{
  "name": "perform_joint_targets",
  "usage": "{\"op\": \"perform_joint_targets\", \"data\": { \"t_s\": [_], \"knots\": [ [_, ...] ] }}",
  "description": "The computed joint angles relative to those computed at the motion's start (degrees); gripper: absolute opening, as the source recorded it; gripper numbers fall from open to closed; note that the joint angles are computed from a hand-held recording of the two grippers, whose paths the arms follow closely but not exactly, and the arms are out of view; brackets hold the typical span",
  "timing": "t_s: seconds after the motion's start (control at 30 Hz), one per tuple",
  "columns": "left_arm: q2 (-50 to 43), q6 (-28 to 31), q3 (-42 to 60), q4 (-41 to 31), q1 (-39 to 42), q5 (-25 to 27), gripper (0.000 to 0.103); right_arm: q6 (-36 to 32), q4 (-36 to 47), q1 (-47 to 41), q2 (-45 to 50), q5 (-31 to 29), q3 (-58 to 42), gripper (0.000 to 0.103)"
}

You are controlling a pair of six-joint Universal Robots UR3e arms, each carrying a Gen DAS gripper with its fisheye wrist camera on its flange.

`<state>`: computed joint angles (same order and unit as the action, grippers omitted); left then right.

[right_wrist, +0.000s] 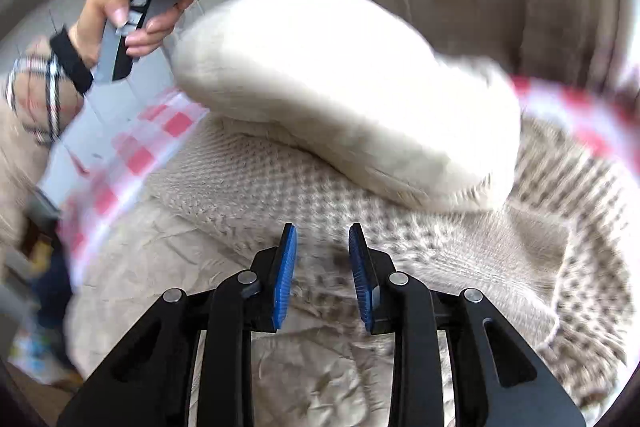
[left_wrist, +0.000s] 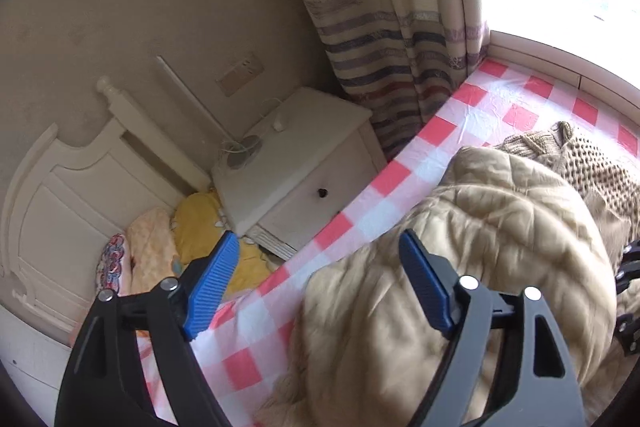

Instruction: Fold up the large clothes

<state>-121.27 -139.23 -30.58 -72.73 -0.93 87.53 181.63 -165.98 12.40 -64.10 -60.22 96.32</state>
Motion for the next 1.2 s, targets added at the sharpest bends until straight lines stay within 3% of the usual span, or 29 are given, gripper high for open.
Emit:
{"op": "perform_joint_targets", "data": {
  "t_s": [0.03, 0.1, 0.17, 0.23, 0.3, 0.37, 0.4, 0.57, 0.63, 0.7, 0.8, 0.87, 0.9, 0.97, 1.03, 1.07, 1.1, 1.17, 1.2],
  "knots": [
    [-3.37, 0.09, 4.17, -2.70, -1.76, 2.76, 0.083, -0.78, 2.21, -2.17, -0.50, 3.06, 0.54, 0.028],
    [-6.41, 1.33, 5.32, -3.96, -4.68, 8.44, 0.083, -1.36, 6.96, -3.74, 1.09, 3.23, -3.61, 0.027],
    [-2.94, 2.98, -3.13, -0.66, -4.99, 7.62, 0.081, -1.41, 8.99, -1.97, 4.16, -5.92, -10.95, 0.027],
    [3.47, 3.19, -14.78, 4.71, -3.98, 4.17, 0.081, 1.20, 4.36, -0.99, 6.04, -15.25, -14.19, 0.027],
    [9.46, 2.09, -25.17, 10.58, -3.22, 1.70, 0.081, 4.79, 0.73, -1.39, 6.28, -19.99, -14.05, 0.027],
    [16.23, 2.85, -37.17, 17.30, -3.20, -0.27, 0.081, 5.28, 4.13, -0.15, 5.03, -27.12, -13.51, 0.027],
    [19.25, 3.80, -43.17, 20.63, -3.47, -0.82, 0.081, 4.70, 5.13, -0.58, 3.01, -27.70, -11.07, 0.028],
    [29.01, 10.48, -69.40, 38.76, -6.06, 2.01, 0.081, 5.30, -2.83, -5.62, -13.22, -20.08, 14.46, 0.028],
    [32.36, 11.56, -76.67, 44.61, -4.60, 0.35, 0.080, 6.93, -7.52, -6.83, -16.85, -18.27, 20.33, 0.028],
    [36.03, 10.54, -79.64, 44.26, -1.25, -3.72, 0.080, 8.38, -9.99, -11.57, -20.89, -12.19, 24.45, 0.028],
    [40.58, 7.73, -80.62, 41.57, 3.69, -8.30, 0.081, 16.27, -13.32, -16.55, -20.51, -5.36, 23.00, 0.028],
    [45.06, 4.83, -80.40, 36.43, 9.07, -14.09, 0.081, 22.12, -13.93, -18.01, -15.93, 0.23, 17.59, 0.028],
    [48.60, 3.38, -79.83, 30.55, 14.17, -19.72, 0.083, 24.80, -11.65, -17.94, -13.73, 1.94, 13.97, 0.029],
    [54.92, -0.25, -77.84, 17.20, 26.17, -30.08, 0.095, 28.10, -5.58, -17.41, -11.01, 4.48, 7.57, 0.030],
    [57.55, 0.56, -73.31, -0.23, 38.17, -39.22, 0.100, 30.14, -10.41, -15.43, -10.69, 6.32, 8.21, 0.030],
    [57.06, 2.39, -69.82, -11.04, 44.17, -42.34, 0.100, 29.21, -14.12, -12.77, -11.37, 3.50, 9.03, 0.030],
    [56.29, 7.96, -67.07, -21.21, 49.52, -45.90, 0.100, 26.13, -14.96, -9.41, -11.97, -0.75, 8.52, 0.030],
    [52.69, 13.49, -61.57, -35.04, 54.84, -46.93, 0.099, 20.95, -11.28, -4.26, -12.81, -5.22, 6.16, 0.030],
    [51.35, 15.30, -59.83, -39.96, 56.68, -46.72, 0.099, 18.20, -9.79, -2.07, -13.43, -4.71, 5.24, 0.039]
  ]
}}
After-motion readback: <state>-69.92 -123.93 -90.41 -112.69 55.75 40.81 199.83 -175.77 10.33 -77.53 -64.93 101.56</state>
